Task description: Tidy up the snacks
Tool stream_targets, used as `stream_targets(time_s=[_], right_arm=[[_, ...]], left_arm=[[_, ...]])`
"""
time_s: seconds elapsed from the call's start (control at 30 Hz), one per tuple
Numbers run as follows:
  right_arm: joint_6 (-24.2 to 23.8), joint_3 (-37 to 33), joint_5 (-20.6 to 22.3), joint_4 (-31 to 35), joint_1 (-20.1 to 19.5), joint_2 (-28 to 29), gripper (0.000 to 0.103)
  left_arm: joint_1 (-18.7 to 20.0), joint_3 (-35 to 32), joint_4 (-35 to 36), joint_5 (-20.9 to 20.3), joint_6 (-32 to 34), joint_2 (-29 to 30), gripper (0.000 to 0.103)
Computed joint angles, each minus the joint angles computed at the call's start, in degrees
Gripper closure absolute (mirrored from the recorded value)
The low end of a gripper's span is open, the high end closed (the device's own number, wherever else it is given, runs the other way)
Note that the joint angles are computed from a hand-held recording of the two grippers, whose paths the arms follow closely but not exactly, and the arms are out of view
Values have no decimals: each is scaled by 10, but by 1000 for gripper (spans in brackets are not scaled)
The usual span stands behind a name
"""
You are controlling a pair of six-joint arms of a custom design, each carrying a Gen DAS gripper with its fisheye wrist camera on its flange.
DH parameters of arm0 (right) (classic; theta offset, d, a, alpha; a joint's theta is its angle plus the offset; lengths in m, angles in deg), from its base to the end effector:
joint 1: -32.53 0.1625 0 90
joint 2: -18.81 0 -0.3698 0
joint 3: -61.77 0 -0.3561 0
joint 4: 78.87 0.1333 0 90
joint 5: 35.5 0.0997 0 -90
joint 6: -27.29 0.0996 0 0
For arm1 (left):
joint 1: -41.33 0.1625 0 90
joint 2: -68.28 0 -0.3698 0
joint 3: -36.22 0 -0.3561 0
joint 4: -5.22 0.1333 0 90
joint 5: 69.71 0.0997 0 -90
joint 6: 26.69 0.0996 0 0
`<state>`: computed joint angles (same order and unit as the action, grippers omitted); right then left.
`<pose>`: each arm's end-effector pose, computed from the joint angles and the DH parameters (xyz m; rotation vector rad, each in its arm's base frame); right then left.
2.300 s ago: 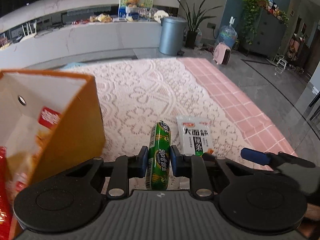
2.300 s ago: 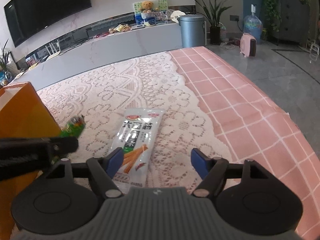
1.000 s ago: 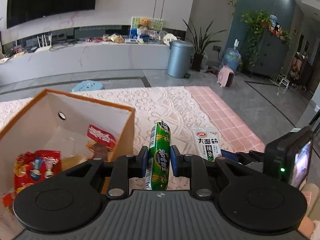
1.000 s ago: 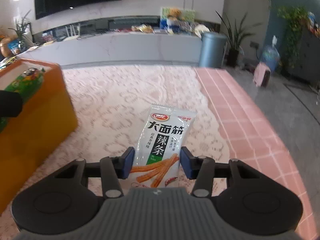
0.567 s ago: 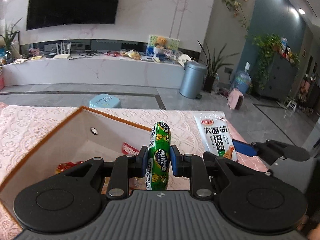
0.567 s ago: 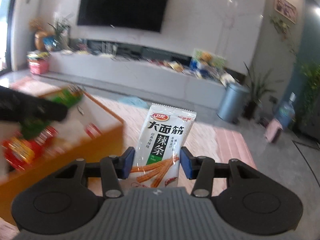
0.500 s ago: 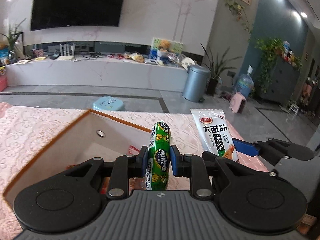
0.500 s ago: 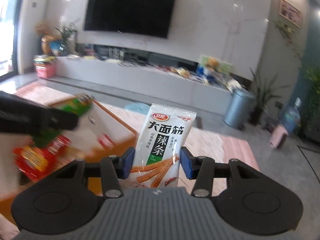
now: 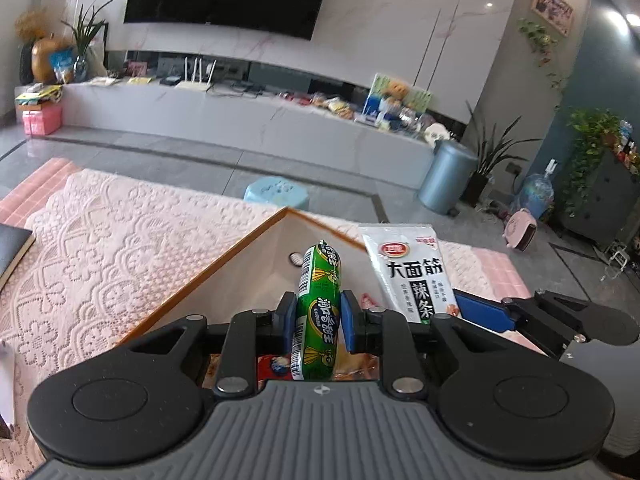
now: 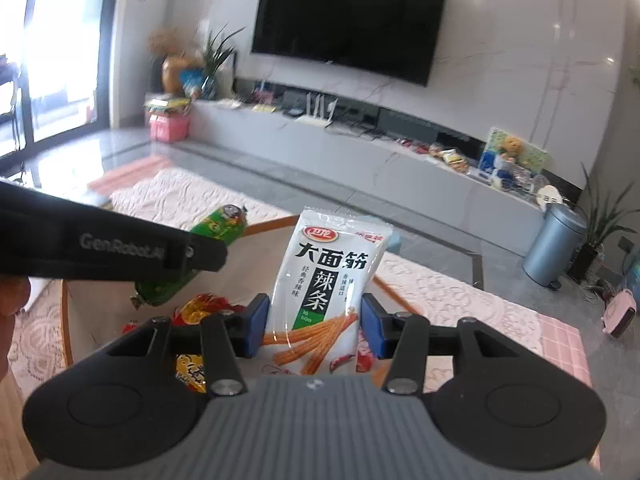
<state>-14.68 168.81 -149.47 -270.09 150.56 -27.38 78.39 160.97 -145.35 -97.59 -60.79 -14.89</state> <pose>0.3472 -0.4545 0.1136 1.2844 -2.1771 0.8547 -0.2016 -0.4296 0.2817 0.1463 2.2818 -1.2194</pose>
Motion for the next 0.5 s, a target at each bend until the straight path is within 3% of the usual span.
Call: stream_targets(time_s=[0.5], right_arm=[[-47, -125, -79, 94, -19, 101, 55]], left_arm=[[71, -8, 16, -76, 22, 7, 77]])
